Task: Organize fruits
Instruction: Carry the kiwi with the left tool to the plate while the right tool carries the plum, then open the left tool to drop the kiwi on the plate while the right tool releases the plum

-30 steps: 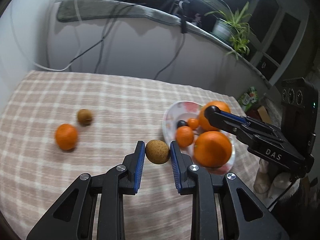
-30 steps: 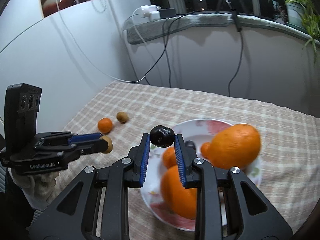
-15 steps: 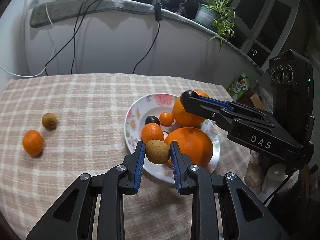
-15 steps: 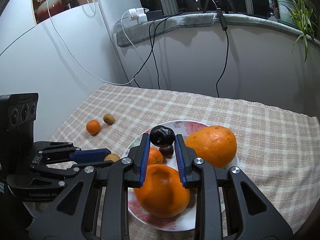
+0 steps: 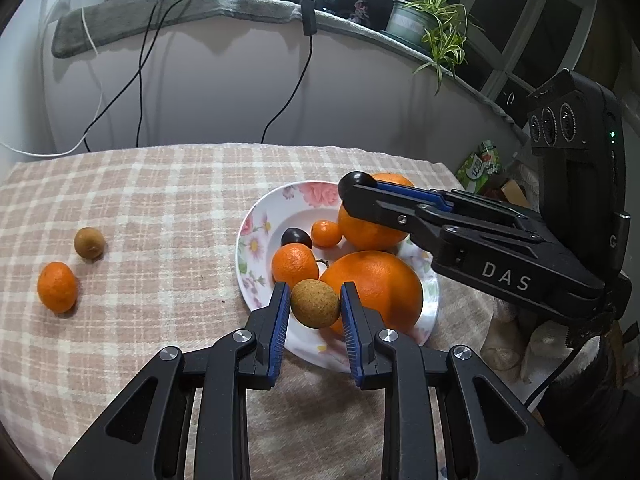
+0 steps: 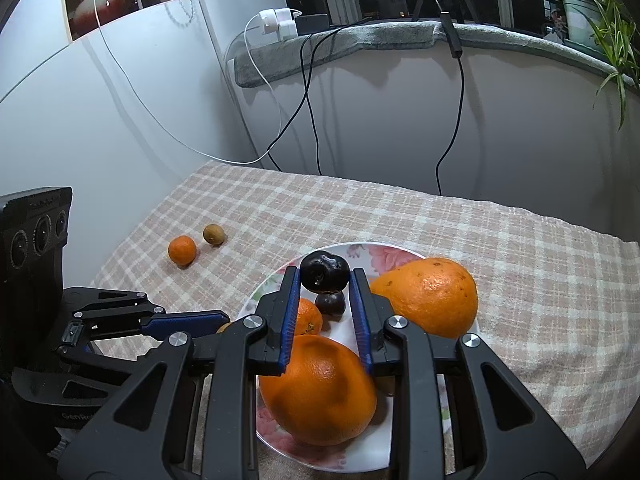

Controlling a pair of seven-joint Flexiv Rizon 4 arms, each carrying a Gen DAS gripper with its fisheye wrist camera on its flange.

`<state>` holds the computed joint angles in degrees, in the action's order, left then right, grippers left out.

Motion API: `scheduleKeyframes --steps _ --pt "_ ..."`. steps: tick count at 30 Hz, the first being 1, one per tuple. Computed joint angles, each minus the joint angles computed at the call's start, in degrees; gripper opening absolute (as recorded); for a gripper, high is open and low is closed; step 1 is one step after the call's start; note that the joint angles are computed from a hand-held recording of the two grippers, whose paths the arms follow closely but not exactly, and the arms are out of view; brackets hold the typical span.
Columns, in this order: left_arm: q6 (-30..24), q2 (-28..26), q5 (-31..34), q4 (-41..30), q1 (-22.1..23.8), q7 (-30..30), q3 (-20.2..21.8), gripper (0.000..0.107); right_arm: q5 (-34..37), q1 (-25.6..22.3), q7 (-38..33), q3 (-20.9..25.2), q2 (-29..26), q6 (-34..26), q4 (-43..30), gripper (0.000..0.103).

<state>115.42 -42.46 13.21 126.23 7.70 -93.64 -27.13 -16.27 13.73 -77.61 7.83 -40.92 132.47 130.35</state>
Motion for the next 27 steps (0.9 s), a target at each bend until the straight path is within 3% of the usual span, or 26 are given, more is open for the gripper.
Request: scheduleKeyframes --steps 27 --pt "-0.14 0.61 -0.11 -0.3 -0.71 0.6 0.67 0.025 0.39 0.08 0.64 0.03 -0.65 -0.83 -0.92 0.026"
